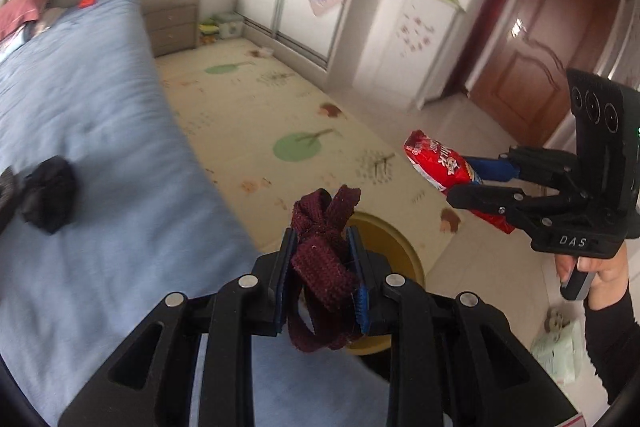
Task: Collect trash
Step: 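Carry the wrapper and maroon cloth over the yellow bin and open both grippers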
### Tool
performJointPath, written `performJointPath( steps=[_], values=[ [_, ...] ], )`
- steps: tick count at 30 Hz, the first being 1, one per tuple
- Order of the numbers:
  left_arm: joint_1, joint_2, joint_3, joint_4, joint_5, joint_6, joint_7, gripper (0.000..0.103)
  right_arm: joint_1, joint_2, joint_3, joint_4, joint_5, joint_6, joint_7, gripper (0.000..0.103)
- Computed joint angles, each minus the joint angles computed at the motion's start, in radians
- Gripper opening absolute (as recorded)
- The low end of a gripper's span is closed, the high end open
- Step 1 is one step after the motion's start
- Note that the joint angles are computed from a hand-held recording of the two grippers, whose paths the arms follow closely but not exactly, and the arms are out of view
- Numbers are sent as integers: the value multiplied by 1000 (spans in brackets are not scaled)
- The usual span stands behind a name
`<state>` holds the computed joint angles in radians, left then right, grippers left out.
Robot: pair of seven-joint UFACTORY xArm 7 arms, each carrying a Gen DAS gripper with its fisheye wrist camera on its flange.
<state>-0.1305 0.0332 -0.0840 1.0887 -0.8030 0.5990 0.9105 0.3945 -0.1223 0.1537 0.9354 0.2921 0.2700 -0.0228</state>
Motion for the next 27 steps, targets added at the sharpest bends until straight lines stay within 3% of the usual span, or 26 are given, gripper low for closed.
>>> performJointPath(
  steps=[5,11,24,25,26,27],
  values=[
    [-53,100,-36,87,243,26,-190,26,-6,-39,-48,-81,85,50,-65,35],
    [-87,223,-67,207,406,118,-324,26,-20,-33,-72,-107,158,119,-157,35],
    [-115,307,-87,282,546,190,-408,27,-81,45,-48,-98,173,161,-227,36],
    [-114,308,-88,283,547,195,-409,32,-86,50,-40,-96,135,152,-207,37],
    [-115,320,-88,301,553,210,-413,38,-89,53,-33,-96,100,140,-192,47],
    [-121,332,-83,321,572,228,-427,64,-91,59,-30,-92,77,138,-184,54]
  ],
)
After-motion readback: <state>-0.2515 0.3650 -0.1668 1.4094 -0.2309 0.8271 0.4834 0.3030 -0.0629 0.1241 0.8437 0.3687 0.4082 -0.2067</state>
